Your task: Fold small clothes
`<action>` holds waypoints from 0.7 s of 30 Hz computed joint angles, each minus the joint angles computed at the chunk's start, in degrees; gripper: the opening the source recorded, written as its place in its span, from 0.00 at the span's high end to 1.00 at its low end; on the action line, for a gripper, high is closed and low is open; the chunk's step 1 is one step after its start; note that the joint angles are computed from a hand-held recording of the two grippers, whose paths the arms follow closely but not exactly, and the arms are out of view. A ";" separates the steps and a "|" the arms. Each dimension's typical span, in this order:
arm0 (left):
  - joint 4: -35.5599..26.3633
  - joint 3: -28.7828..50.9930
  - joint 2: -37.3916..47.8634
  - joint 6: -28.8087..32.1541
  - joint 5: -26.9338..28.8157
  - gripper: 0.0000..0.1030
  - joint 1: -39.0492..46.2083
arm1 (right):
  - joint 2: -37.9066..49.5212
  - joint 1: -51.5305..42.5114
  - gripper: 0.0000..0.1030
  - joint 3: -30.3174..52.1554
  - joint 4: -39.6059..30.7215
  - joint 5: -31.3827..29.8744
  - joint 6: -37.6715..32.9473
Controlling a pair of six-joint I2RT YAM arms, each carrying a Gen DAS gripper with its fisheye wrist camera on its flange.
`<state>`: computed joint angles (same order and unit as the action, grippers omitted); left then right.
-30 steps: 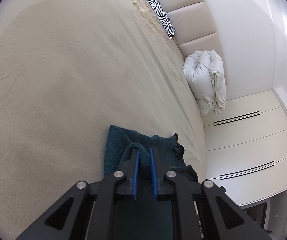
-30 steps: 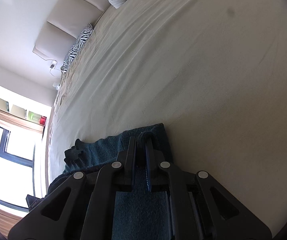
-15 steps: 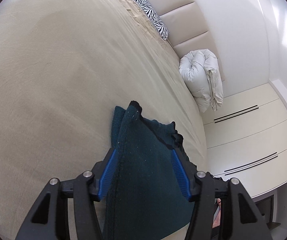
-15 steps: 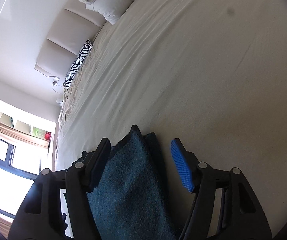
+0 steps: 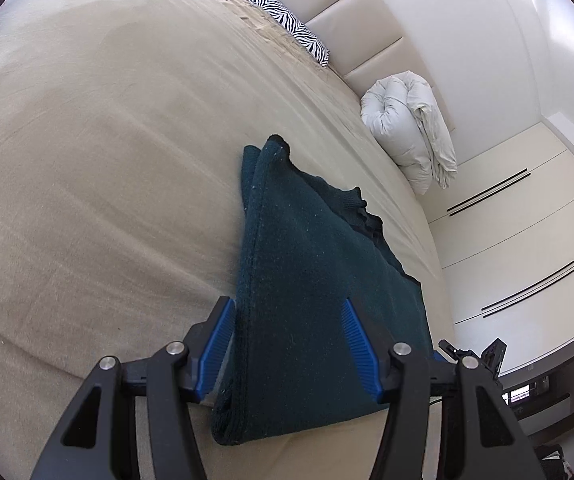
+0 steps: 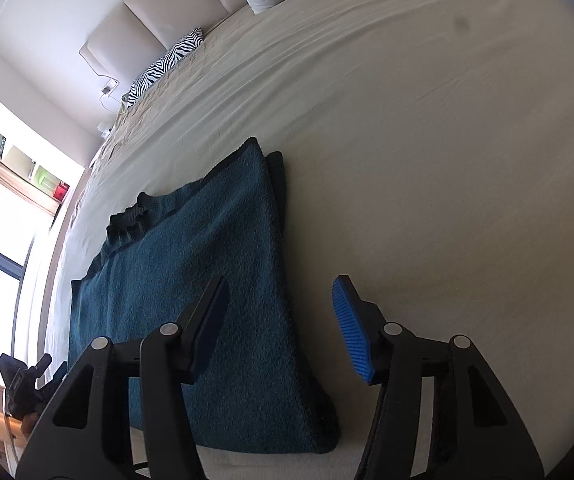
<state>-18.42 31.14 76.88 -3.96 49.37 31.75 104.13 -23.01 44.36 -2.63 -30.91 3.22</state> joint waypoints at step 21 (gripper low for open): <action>-1.43 -6.47 -9.34 3.93 -9.30 0.80 -2.72 | -8.99 -1.51 0.82 -11.71 -0.03 3.11 -8.69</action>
